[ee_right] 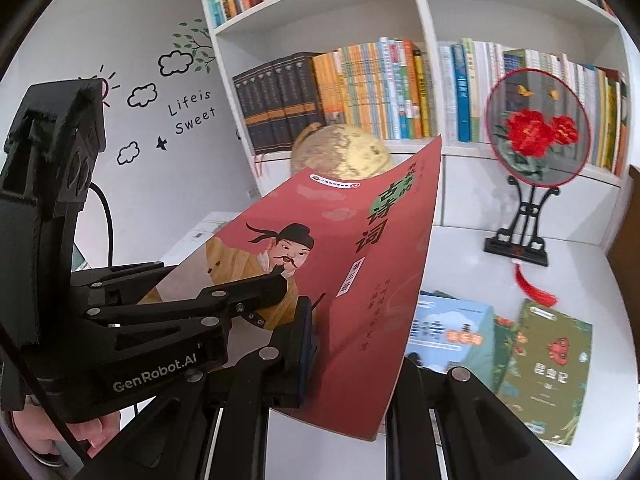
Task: Organize books
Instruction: 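Carry the red book toward the blue book beside the globe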
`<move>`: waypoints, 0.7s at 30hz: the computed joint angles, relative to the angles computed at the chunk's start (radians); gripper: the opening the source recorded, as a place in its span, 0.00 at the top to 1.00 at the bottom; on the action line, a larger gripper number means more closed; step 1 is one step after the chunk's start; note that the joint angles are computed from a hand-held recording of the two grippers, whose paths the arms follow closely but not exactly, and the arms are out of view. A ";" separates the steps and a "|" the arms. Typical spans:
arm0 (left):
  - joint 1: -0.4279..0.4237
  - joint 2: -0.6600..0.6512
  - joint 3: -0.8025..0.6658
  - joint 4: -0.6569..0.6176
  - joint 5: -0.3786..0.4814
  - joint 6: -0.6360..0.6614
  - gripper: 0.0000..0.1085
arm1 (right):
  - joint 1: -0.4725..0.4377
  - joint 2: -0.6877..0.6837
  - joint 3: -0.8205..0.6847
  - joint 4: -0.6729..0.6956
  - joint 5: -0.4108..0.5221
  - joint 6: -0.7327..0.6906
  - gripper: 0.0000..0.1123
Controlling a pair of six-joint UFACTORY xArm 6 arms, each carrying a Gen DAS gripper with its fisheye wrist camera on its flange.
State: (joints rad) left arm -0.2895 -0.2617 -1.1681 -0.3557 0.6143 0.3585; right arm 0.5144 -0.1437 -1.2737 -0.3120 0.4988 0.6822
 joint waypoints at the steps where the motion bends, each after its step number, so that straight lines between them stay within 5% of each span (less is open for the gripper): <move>1: 0.021 0.000 0.003 -0.018 0.005 0.024 0.75 | 0.008 0.016 -0.013 -0.006 -0.001 0.012 0.88; 12: 0.230 0.047 -0.018 -0.187 0.066 0.269 0.75 | 0.126 0.288 -0.286 -0.095 0.042 0.121 0.87; 21: 0.319 0.105 -0.022 -0.283 0.105 0.380 0.75 | 0.171 0.453 -0.455 -0.066 0.093 0.131 0.87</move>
